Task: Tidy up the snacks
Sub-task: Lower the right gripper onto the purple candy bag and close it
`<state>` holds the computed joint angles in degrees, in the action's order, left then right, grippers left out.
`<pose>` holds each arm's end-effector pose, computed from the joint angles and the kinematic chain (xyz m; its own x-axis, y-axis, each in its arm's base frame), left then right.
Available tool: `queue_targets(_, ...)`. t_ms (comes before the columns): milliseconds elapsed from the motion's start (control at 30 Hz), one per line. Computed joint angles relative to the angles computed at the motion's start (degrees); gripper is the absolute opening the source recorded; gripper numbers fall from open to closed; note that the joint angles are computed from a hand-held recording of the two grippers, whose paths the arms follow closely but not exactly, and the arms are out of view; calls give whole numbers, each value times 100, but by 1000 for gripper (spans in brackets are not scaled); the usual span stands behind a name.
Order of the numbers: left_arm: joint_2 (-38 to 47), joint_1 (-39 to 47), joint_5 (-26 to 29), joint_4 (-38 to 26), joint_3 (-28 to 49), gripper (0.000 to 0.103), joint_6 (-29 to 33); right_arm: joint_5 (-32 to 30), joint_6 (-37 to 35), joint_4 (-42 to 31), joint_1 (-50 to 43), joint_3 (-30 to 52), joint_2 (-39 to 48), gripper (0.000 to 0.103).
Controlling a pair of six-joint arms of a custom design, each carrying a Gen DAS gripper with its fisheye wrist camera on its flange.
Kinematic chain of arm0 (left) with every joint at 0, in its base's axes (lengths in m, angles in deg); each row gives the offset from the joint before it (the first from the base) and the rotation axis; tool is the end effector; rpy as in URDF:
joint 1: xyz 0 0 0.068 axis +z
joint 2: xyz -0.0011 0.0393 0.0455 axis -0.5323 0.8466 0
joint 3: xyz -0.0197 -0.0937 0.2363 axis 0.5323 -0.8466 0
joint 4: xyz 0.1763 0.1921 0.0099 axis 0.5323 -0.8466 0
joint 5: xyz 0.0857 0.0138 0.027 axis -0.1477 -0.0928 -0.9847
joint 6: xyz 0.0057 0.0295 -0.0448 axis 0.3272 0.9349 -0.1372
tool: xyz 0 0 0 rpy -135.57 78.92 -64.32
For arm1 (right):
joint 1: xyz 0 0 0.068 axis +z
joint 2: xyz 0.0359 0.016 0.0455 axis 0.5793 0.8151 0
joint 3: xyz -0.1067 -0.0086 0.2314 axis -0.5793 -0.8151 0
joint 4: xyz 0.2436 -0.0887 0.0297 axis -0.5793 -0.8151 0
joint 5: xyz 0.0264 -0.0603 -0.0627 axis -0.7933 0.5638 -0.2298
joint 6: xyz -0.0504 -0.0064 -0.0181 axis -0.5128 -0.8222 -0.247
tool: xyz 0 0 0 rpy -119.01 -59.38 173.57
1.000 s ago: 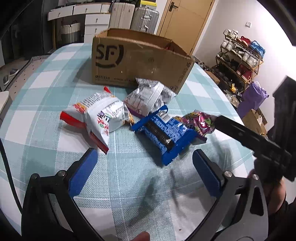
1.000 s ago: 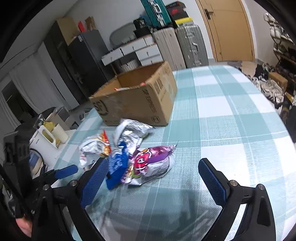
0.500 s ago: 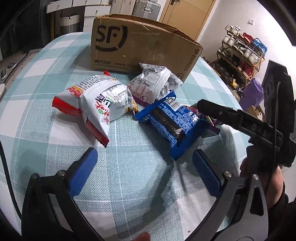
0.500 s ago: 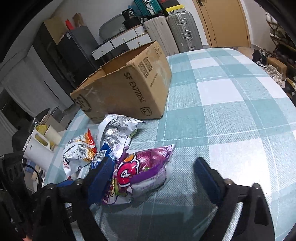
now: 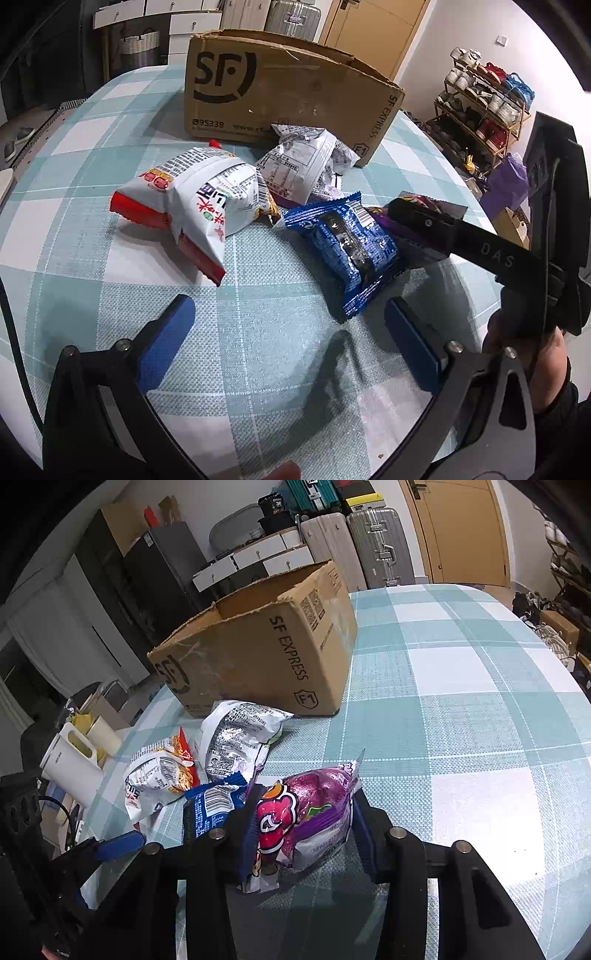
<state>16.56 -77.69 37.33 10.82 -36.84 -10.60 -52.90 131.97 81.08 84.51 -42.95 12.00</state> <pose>0.1739 -0.1767 0.0759 -0.8011 0.2209 -0.5563 0.4111 0.8786 -0.2432 0.1567 0.1602 0.0868 -0.7316 0.3206 -0.6016 0.1122 0.9271 0.3576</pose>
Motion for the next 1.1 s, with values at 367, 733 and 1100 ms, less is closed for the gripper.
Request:
queue_targets(367, -398, -129, -79, -303, -141, 102, -49, 305, 275, -231, 238, -510, -898, 43)
queue_targets(733, 140, -620, -328, -942, 773, 102, -342, 871, 805, -1224, 736, -1010, -2240, 43)
queue_targets(1100, 1000, -662, -489, -1525, 1905, 102, -709, 1277, 1255, -2105, 1187, -1345, -3337, 43)
